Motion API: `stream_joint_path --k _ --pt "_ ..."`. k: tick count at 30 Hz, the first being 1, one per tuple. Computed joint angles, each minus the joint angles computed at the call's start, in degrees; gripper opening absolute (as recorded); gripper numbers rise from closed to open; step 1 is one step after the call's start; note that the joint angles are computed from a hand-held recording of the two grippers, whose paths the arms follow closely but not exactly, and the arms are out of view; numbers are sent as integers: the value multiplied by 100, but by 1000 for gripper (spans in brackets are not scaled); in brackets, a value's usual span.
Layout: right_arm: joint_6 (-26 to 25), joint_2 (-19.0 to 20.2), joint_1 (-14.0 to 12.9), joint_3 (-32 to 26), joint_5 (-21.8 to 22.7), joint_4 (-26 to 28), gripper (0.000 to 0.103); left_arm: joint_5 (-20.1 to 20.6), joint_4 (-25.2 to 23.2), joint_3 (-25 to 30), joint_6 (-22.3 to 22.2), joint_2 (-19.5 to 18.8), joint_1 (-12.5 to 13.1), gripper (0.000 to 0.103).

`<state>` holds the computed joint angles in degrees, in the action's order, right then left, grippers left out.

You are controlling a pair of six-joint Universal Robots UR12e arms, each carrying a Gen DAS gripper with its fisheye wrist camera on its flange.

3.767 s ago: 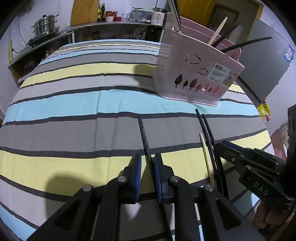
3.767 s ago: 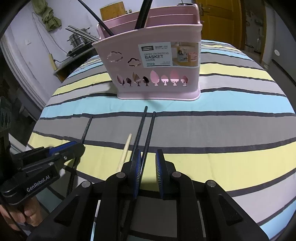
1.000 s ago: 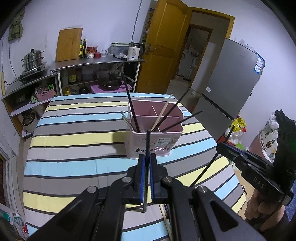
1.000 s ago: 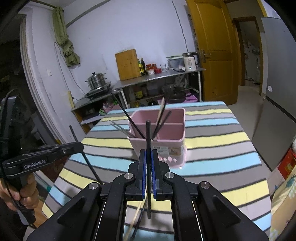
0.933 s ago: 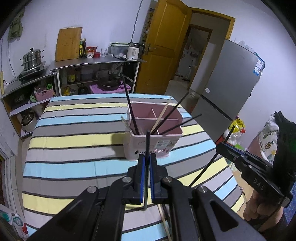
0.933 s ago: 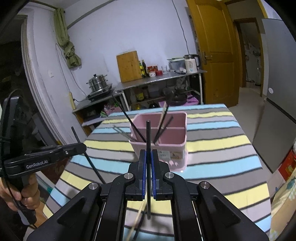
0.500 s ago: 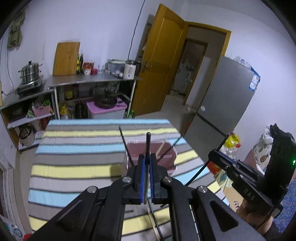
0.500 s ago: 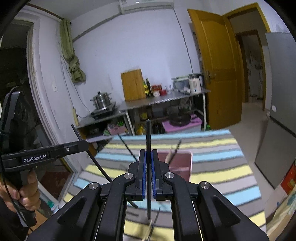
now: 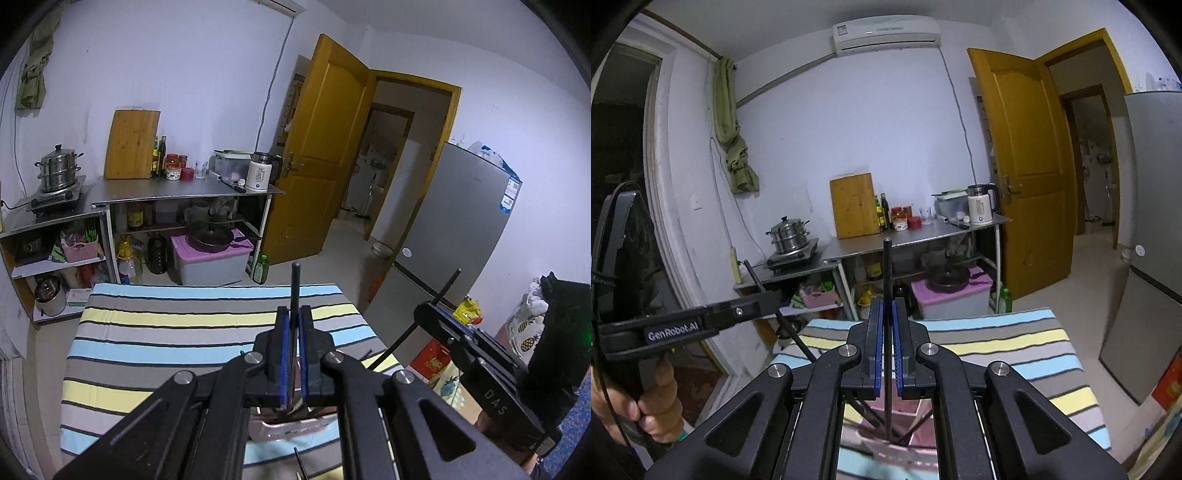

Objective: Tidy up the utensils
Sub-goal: 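Open both tools to release the black chopsticks into the basket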

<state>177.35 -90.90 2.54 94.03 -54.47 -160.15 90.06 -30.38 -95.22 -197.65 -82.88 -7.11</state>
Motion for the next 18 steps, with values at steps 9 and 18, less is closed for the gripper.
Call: stream_joint_path --k 9,18 --pt "-138 85 79 128 -218 194 5 -82 -36 -159 -66 -140 17 5" --pt "-376 77 130 264 -361 539 5 -69 -229 -348 -140 -168 -12 5"
